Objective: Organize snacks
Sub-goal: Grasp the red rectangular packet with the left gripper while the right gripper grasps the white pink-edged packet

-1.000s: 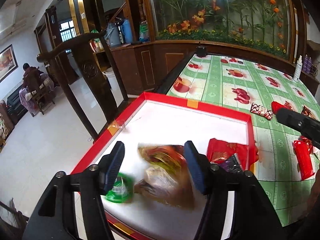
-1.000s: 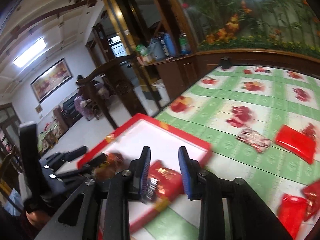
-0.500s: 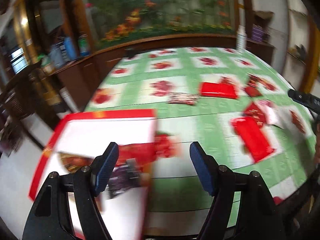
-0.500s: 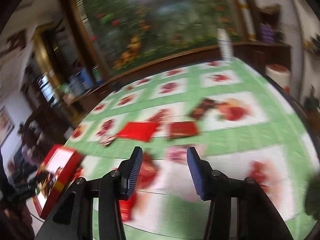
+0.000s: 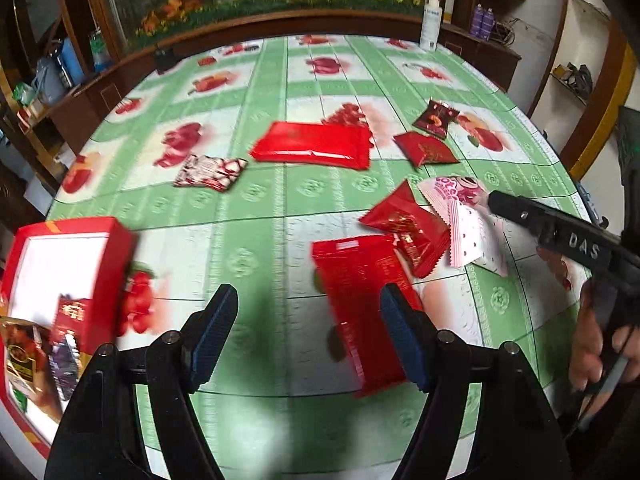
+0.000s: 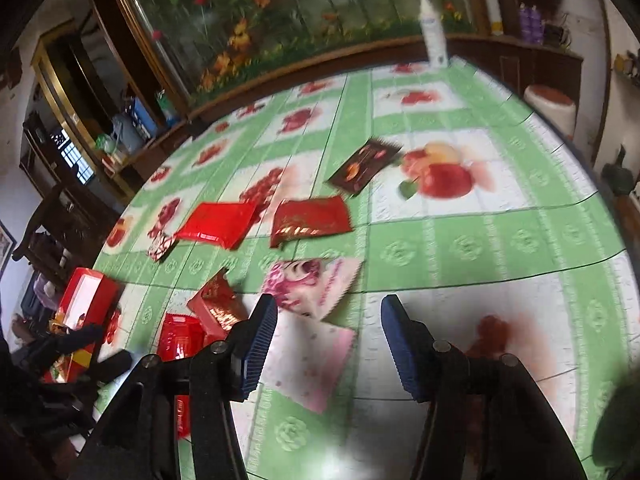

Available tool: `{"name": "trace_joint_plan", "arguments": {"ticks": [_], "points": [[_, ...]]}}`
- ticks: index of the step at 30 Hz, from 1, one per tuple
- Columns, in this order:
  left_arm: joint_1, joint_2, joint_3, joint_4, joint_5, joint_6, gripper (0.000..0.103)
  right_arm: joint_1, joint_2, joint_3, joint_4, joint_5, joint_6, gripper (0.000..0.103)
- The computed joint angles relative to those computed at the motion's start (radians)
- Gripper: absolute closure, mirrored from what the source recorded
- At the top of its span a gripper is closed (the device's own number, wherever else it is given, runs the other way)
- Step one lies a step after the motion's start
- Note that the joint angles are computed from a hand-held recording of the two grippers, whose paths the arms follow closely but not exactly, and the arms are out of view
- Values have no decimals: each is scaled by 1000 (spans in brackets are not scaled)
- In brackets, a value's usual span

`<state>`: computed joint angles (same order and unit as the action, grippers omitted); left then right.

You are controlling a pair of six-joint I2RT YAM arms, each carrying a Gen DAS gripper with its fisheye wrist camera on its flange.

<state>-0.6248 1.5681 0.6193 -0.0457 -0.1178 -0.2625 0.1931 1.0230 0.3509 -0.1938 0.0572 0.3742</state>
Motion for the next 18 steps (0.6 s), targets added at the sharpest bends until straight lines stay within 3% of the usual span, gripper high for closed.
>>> {"name": "trace_joint_plan", "arguments": {"ticks": [3,7,11,15,18], "points": [[-35,54,27,9,-33,-19,30,20,6,-16,31,-36,1,43],[-53,113,52,22,-15,-43,29,63,27,-37,88,-3,26,41],[-68,134,43,74,-57,-43,18,103,107,-21,130,65,27,42],[-30,128,17,99,-52,-15,8,151,132,-14,113,20,-23,66],[33,101,-10,84,-41,27,7,154,95,-25,72,-79,-37,63]]}}
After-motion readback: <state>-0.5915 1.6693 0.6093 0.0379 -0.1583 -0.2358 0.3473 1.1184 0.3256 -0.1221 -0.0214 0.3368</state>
